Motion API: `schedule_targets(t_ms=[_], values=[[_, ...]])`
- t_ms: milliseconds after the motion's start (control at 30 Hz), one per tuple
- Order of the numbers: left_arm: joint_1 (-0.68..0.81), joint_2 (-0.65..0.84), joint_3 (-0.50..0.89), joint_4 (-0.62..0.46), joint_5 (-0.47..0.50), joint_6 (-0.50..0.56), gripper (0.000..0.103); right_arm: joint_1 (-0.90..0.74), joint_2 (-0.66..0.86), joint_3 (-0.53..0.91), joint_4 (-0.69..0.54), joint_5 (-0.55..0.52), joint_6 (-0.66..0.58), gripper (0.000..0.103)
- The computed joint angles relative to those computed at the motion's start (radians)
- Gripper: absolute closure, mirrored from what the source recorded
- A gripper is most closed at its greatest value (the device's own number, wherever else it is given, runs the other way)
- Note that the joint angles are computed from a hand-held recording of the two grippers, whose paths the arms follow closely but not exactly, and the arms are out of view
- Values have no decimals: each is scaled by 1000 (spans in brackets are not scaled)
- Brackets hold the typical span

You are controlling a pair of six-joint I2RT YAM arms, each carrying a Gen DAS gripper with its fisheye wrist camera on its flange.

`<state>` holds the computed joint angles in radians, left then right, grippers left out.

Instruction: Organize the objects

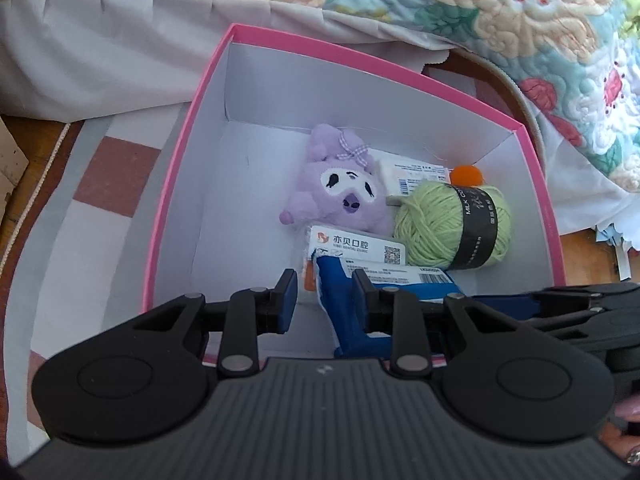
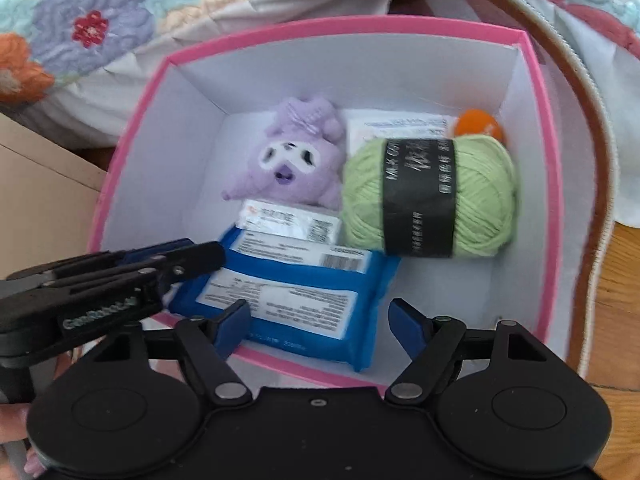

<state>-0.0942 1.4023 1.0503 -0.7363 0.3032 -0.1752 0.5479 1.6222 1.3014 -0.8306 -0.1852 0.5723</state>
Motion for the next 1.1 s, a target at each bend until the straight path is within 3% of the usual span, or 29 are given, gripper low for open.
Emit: schedule_targets(t_ms=[67, 200, 400, 533, 633, 700, 800, 900, 1100], values=[[-3, -6, -3, 4, 8, -6, 75, 0, -32, -57, 70, -8, 30, 55], [-33, -20, -17, 27, -68, -16, 75, 46, -73, -142, 181, 65, 39, 73], [-15, -16, -47, 100, -72, -28, 75, 101, -80, -183, 283, 202, -33, 75], [0, -17, -48, 129, -45, -37, 75, 95, -58, -179, 339, 190, -96, 75], [-35, -17, -36, 134, -126, -29, 75, 116, -39, -166, 338, 265, -108, 76], [-36, -24, -33, 129, -129, -21, 74, 133, -44, -172, 339, 303, -112, 76], [-35, -35, -13, 73, -136, -18, 67, 152, -55, -177, 327, 340, -150, 76], [-65, -29, 45, -36, -209, -14, 57, 142, -69, -174, 310, 352, -164, 76], [-55, -108, 65, -124, -225, 40, 40, 234, -179, -215, 266, 510, -183, 72]])
